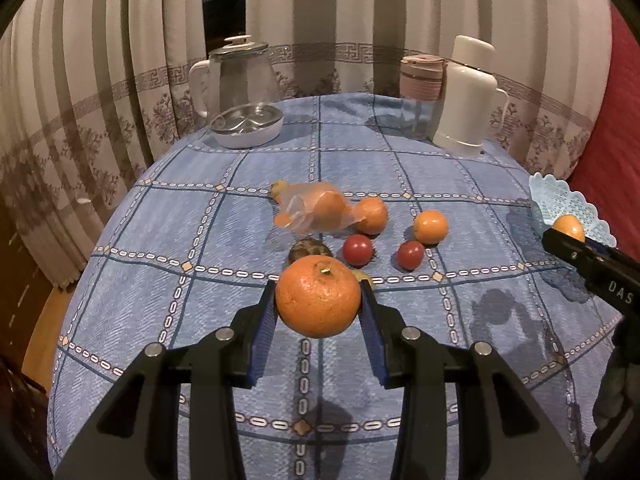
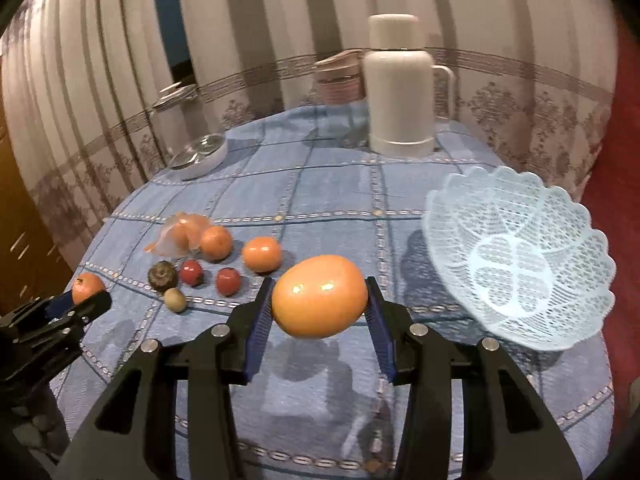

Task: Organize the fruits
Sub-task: 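Carry the large orange with the right tool into the blue basket and release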

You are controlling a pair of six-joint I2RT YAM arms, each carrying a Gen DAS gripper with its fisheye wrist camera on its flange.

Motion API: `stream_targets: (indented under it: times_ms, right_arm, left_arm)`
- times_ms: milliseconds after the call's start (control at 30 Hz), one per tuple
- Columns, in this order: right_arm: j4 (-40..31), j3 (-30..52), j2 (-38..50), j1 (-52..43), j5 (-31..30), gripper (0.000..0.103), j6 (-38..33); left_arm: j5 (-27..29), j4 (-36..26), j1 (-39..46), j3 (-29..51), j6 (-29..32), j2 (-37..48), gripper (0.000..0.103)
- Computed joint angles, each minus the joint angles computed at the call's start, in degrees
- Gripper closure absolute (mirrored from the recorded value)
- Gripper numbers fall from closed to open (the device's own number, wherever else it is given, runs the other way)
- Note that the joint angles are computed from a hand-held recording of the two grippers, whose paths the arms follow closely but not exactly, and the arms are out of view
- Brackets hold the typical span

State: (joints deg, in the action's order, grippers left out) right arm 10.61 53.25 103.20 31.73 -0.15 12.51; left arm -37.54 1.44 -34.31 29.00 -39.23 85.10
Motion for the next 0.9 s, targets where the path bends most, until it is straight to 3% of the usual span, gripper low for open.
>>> stream_targets:
  times_ms: [367,800,900]
  right_arm:
    - [2.2,-4.7,-3.7,-10.3,-1.8,0.057,-0.5]
    - [0.4,-1.1,0.6,-19.3,-5.7,0.057,-3.1]
    - [0.3,-0.3,1.5,-20.8,-7.2,0.052,-3.1]
  left_arm:
    - [-1.2,-2.6,-3.4,6.8,-0.2,5.2,0.063]
    - [-1.1,-5.2,-6.9,19.7,1.8,15.3,0.063]
    - [-0.8,-6.0,-7.4,23.0,2.6,17.7,0.063]
